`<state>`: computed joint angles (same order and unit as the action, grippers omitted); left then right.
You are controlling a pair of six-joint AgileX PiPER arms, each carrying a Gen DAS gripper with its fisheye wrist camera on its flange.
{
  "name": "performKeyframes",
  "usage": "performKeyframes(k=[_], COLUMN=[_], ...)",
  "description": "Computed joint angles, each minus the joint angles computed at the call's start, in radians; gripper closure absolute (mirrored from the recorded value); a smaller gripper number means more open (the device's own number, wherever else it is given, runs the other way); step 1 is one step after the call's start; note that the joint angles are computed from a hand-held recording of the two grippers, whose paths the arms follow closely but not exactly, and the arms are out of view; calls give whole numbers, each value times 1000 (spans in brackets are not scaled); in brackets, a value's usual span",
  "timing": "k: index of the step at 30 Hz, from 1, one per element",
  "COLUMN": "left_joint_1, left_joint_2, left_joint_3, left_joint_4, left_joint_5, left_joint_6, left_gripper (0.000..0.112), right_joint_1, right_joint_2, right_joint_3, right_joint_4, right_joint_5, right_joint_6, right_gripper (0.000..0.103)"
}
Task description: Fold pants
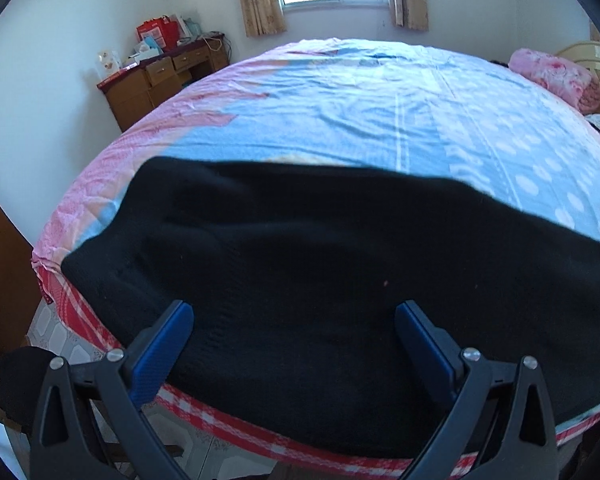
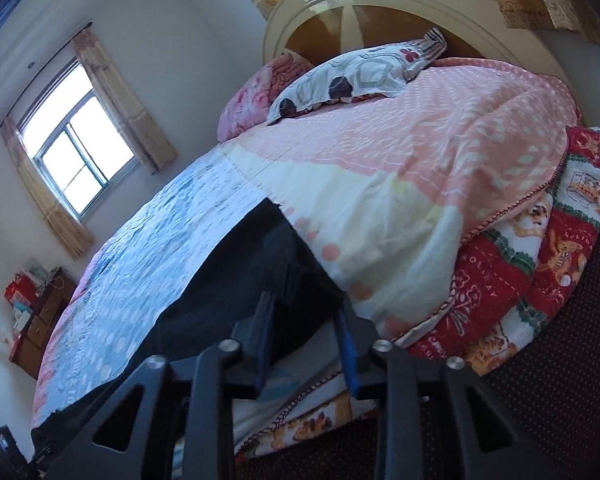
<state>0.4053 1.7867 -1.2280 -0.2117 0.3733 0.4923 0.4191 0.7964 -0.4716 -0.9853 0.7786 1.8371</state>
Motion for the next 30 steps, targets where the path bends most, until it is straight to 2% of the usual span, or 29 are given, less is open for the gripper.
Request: performKeyframes(k=[2,4,5,7,10,14,16,17,18,21,24,25,27,30], left_joint_1=[1,-2,-1,8,-2,-14,-6,3,11,32,44,46,56,63], left_joint_2=[-9,-15,-18,-13,-15,-20,-17,-15,-10,-3,0,1,0,0], left_joint_3=[16,24,23,9,14,23,11,-1,-16,-48,-67,-70,-70,-67], left_joint_4=[-7,-2,-17,-72,-56,-34,-61,-92,-111,-160,-187,-196,-231,-248], left_joint_5=[-14,-15,-7,22,20,13,29,50,68,106,127,130,137,140], left_joint_6=[17,9,21,72,58,40,65,89,101,117,123,127,158,180], left_gripper=[9,9,9,9,9,9,9,9,9,9,9,9,9,9], right_joint_1=[50,112,115,43,-146,-230,-216,-181,-132,87,291,342,400,412], right_joint_2=[1,6,-3,-31,-59,-64,-49,-35,-23,11,171,237,381,606], right_joint_3=[-15,-23,-17,8,65,82,59,33,12,-68,-254,-322,-453,-621], right_joint_4=[-4,-35,-54,-56,-6,23,57,58,32,-120,-195,-208,-207,-126], right_joint_5=[49,103,89,-15,-237,-355,-326,-270,-216,-54,50,58,19,-127], right_joint_6=[-11,13,28,39,34,1,-43,-43,-15,111,21,-28,-137,-307], right_gripper=[86,87,87,87,87,87,90,95,95,96,96,96,96,96])
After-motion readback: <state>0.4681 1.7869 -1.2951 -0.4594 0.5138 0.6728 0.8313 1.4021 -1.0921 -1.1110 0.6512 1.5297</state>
